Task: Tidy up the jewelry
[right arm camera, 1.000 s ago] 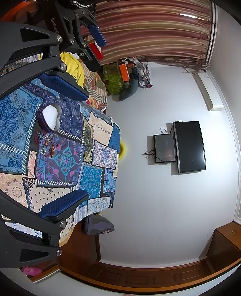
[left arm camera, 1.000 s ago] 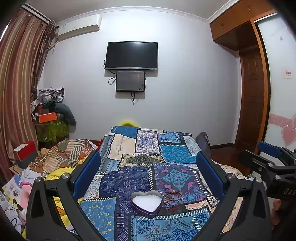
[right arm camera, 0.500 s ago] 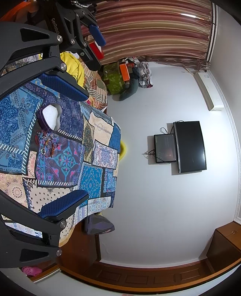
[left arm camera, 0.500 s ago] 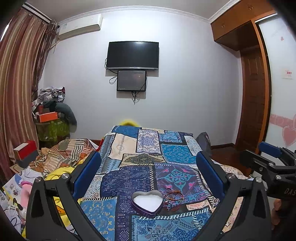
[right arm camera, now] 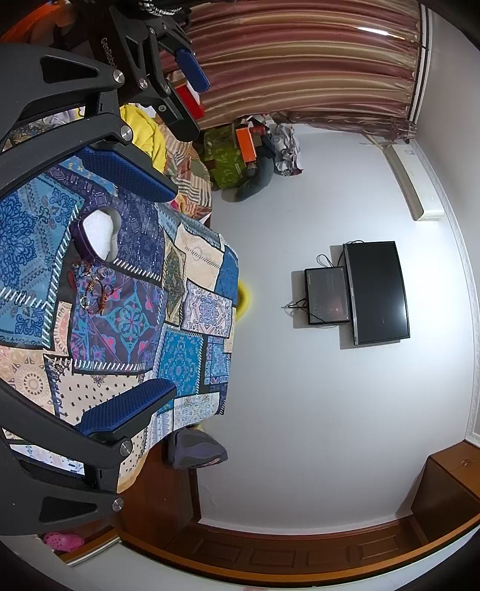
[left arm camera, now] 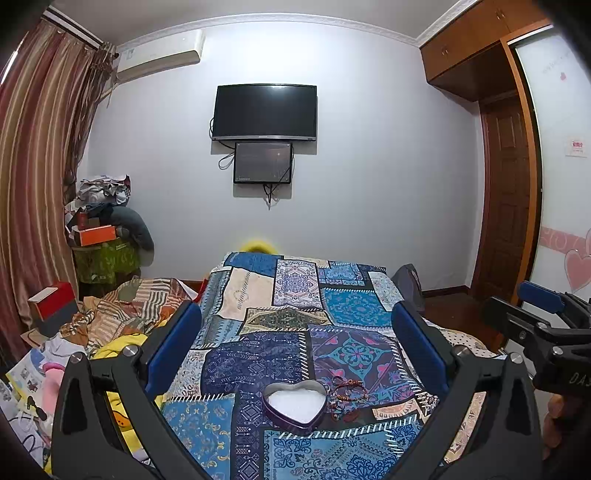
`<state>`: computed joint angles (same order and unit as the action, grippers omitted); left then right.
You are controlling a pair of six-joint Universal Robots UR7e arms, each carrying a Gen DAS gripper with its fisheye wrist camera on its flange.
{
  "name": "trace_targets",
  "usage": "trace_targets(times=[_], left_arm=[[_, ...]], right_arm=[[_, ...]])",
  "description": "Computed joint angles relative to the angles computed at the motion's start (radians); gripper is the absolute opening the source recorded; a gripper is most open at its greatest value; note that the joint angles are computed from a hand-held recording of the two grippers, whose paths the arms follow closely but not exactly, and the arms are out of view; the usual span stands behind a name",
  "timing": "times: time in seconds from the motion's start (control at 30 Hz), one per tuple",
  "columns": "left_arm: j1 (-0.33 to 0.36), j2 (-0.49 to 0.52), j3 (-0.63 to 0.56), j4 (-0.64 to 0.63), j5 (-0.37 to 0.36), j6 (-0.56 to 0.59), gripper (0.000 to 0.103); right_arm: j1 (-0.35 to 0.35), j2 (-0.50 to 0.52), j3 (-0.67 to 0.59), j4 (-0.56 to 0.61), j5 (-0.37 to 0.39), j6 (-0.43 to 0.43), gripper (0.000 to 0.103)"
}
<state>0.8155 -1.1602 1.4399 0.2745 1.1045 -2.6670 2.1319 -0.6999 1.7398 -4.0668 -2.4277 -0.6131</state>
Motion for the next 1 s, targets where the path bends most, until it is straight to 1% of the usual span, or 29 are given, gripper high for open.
trace_targets(times=[0.77, 1.0], left_arm=[[-0.002, 0.002, 0.001, -0.003, 0.001, 0.000, 0.103], [-0.004, 0.012, -0.007, 0.002, -0.008, -0.004, 0.103]], right_arm=[[0.010, -0.001, -0.013, 0.008, -0.012, -0.010, 0.095], [-0.003, -0.001, -0.009, 0.012, -0.007, -0.002, 0.095]])
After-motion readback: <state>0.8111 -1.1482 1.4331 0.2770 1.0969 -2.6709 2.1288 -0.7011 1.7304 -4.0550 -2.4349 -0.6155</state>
